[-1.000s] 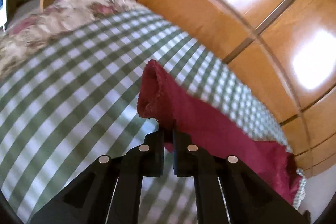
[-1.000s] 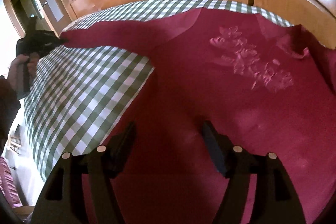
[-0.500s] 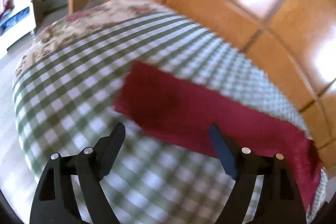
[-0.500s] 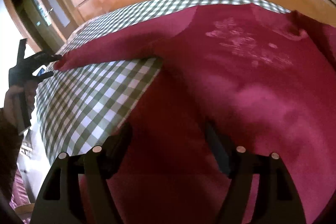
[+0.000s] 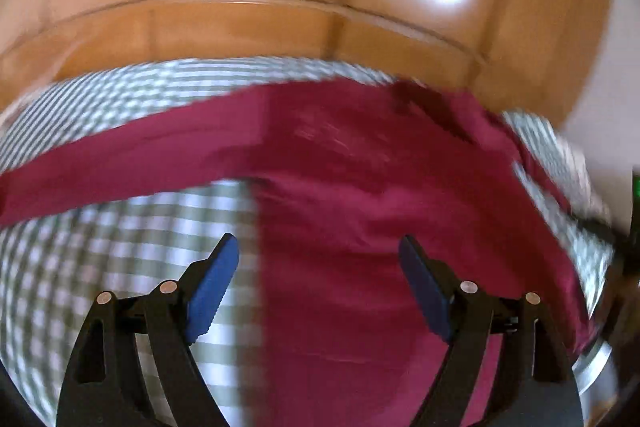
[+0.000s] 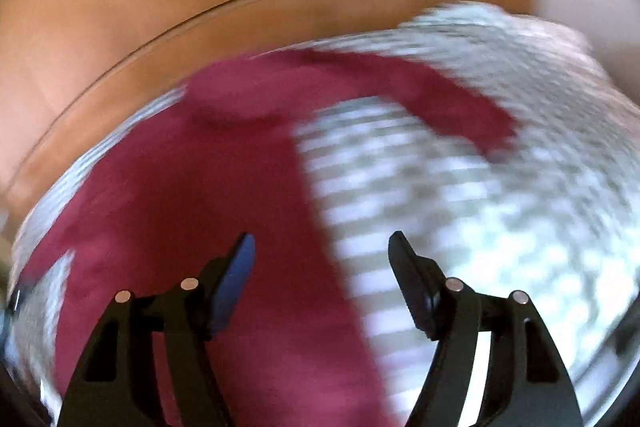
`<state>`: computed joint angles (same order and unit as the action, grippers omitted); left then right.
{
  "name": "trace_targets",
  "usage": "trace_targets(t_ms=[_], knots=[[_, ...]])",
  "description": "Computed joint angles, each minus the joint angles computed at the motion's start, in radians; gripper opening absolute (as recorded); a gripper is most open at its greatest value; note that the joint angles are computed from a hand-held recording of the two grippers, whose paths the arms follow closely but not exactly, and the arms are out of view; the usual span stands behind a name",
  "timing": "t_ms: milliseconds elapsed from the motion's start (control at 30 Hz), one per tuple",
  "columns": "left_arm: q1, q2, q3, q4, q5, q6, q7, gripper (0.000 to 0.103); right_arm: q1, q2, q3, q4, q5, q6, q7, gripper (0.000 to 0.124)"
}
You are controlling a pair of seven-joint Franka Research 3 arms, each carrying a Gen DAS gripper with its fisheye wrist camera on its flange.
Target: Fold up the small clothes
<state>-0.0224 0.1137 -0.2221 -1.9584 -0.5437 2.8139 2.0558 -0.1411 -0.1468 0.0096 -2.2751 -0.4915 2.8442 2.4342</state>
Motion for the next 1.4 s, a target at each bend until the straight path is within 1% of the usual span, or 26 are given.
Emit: trace_targets(t_ms=[33,100,133,233,267,300,333,367,433,467,500,567,600,667,733,800,900,933,967,1067,1200,1267,1333,1367,1400], knots=[[-0.014,0.005,-0.006,-0.002,0.029,-0.008,-0.003,0.081,-0.021,0.004,-0.010,0.004,-0.054,-0.005,0.036,0.067],[-0.032,0.021,-0.017,0.001,0.065,-0.023,-0.013,0.081,-0.052,0.040,-0.030,0.040,-0.073,-0.040,0.024,0.066],[-0.038,0.032,-0.018,0.009,0.086,-0.029,-0.017,0.081,-0.053,0.056,-0.036,0.056,-0.094,-0.051,0.034,0.066],[-0.066,0.047,-0.011,0.002,0.206,-0.010,-0.092,0.081,-0.033,0.140,-0.080,0.128,-0.083,-0.064,-0.017,0.064],[-0.065,0.054,-0.014,0.005,0.224,-0.014,-0.100,0.081,-0.022,0.184,-0.093,0.175,-0.097,-0.088,-0.024,0.063],[-0.065,0.065,-0.011,0.013,0.249,-0.024,-0.117,0.081,-0.014,0.205,-0.109,0.191,-0.105,-0.092,-0.032,0.061],[-0.070,0.073,-0.003,0.017,0.287,-0.034,-0.155,0.081,-0.007,0.238,-0.123,0.219,-0.092,-0.099,-0.060,0.057],[-0.066,0.070,-0.007,0.009,0.296,-0.036,-0.170,0.081,-0.006,0.274,-0.131,0.249,-0.042,-0.103,-0.120,0.055],[-0.054,0.078,-0.020,0.010,0.283,-0.034,-0.178,0.083,0.004,0.303,-0.147,0.275,0.003,-0.096,-0.185,0.044],[-0.050,0.081,-0.025,0.009,0.283,-0.029,-0.180,0.084,0.016,0.310,-0.156,0.299,0.003,-0.125,-0.219,0.015],[-0.047,0.081,-0.027,0.007,0.286,-0.026,-0.182,0.084,0.024,0.319,-0.168,0.316,0.007,-0.135,-0.241,0.004],[-0.039,0.076,-0.036,-0.003,0.279,-0.020,-0.180,0.086,0.042,0.294,-0.191,0.310,0.002,-0.122,-0.278,0.004],[-0.035,0.072,-0.039,-0.009,0.273,-0.019,-0.174,0.086,0.052,0.269,-0.204,0.298,-0.026,-0.116,-0.271,0.004],[-0.032,0.074,-0.043,-0.005,0.266,-0.025,-0.166,0.086,0.047,0.200,-0.215,0.266,-0.053,-0.091,-0.264,0.004],[-0.022,0.070,-0.050,-0.003,0.238,-0.038,-0.144,0.086,0.022,0.136,-0.211,0.243,-0.099,-0.072,-0.238,0.004],[-0.016,0.072,-0.052,0.006,0.219,-0.054,-0.123,0.086,-0.016,0.081,-0.195,0.242,-0.172,-0.080,-0.187,0.004],[-0.015,0.072,-0.049,0.011,0.201,-0.068,-0.103,0.086,-0.076,0.076,-0.168,0.302,-0.257,-0.126,-0.123,0.004],[-0.015,0.072,-0.048,0.013,0.196,-0.072,-0.099,0.086,-0.088,0.087,-0.164,0.325,-0.277,-0.142,-0.112,0.004],[-0.011,0.072,-0.051,0.015,0.180,-0.081,-0.081,0.086,-0.100,0.117,-0.165,0.369,-0.294,-0.176,-0.101,0.004],[-0.019,0.070,-0.042,0.017,0.182,-0.089,-0.092,0.086,-0.097,0.215,-0.185,0.477,-0.296,-0.257,-0.099,0.003],[-0.017,0.057,-0.032,0.021,0.172,-0.121,-0.108,0.086,-0.066,0.380,-0.230,0.629,-0.211,-0.344,-0.112,0.004],[-0.016,0.041,-0.022,0.014,0.167,-0.137,-0.118,0.086,-0.051,0.446,-0.243,0.689,-0.159,-0.369,-0.133,0.004],[-0.015,0.012,-0.008,-0.008,0.165,-0.140,-0.135,0.086,-0.038,0.479,-0.256,0.717,-0.112,-0.382,-0.154,0.005],[-0.014,-0.010,0.003,-0.028,0.171,-0.137,-0.150,0.086,-0.035,0.496,-0.258,0.729,-0.079,-0.384,-0.166,0.013],[-0.014,-0.027,0.013,-0.044,0.174,-0.134,-0.161,0.086,-0.027,0.495,-0.265,0.722,-0.060,-0.377,-0.169,0.039]])
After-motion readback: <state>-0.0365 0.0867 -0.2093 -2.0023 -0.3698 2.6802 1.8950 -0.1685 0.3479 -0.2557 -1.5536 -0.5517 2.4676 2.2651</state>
